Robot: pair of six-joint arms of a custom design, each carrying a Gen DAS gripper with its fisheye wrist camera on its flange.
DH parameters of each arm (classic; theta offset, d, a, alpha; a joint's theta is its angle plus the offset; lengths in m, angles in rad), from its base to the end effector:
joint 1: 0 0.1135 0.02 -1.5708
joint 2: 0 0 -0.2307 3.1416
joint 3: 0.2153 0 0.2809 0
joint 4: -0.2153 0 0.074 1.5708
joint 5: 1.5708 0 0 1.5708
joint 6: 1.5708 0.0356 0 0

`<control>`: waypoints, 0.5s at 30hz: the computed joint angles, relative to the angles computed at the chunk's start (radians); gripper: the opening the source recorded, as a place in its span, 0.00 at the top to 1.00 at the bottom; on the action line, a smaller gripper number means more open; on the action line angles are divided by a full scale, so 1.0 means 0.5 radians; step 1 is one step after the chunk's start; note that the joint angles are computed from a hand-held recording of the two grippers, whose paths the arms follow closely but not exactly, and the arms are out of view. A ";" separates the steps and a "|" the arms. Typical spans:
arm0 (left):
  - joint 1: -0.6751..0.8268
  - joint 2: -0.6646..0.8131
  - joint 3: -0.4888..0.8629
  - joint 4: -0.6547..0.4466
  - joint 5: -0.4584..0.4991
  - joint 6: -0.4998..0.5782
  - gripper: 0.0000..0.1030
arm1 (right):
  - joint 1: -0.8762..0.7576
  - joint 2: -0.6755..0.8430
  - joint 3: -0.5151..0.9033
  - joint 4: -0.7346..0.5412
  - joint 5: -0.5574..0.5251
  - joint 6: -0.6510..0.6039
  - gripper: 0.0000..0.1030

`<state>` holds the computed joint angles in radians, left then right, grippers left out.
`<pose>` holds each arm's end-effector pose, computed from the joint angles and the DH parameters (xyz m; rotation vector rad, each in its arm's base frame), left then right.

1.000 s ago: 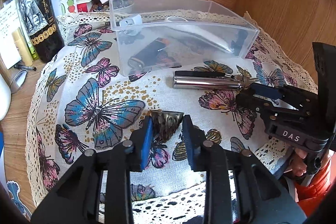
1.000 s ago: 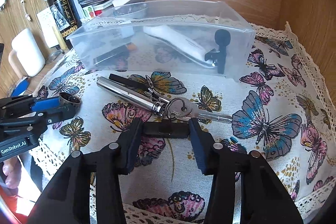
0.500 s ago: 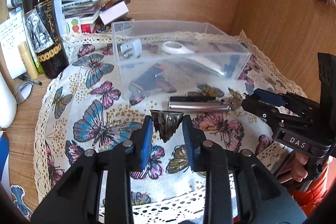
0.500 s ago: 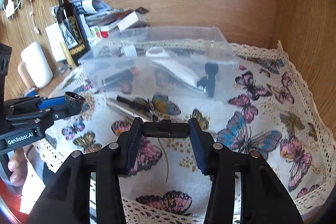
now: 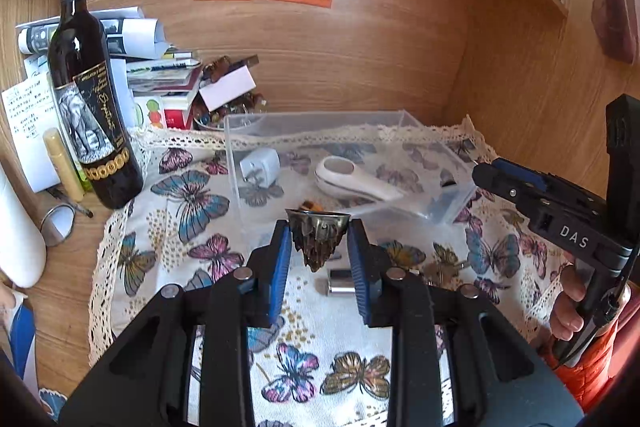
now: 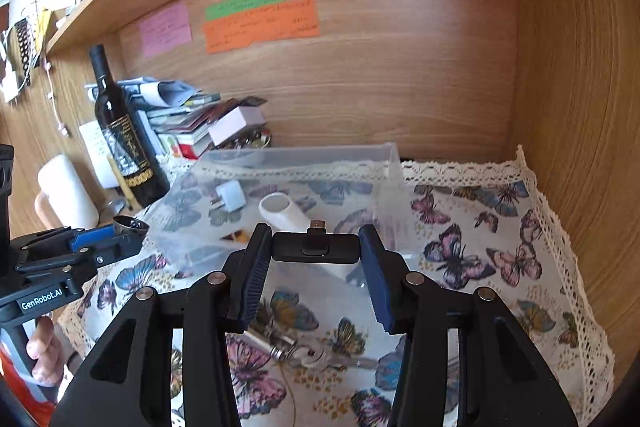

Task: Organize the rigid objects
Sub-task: 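Drop the metal cone into the box with left tool while right drops its item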

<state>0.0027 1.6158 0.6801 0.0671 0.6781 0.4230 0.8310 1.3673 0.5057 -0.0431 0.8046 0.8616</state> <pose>0.3072 -0.0215 0.0810 0.7563 2.1475 -0.6037 0.1933 0.1737 0.0927 0.3453 2.1199 -0.0488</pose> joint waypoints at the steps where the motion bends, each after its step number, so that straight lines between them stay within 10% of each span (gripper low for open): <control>1: -0.009 0.012 0.031 -0.014 -0.003 -0.015 0.72 | -0.025 -0.024 -0.006 0.003 -0.013 -0.027 0.60; 15: -0.216 0.363 0.397 0.053 -0.260 -0.231 0.72 | -0.514 0.157 0.024 0.303 -0.532 -0.319 0.60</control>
<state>-0.1055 1.7975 0.8786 0.0934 0.5479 0.3074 0.5738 1.4458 0.5176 0.1083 0.5384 0.7019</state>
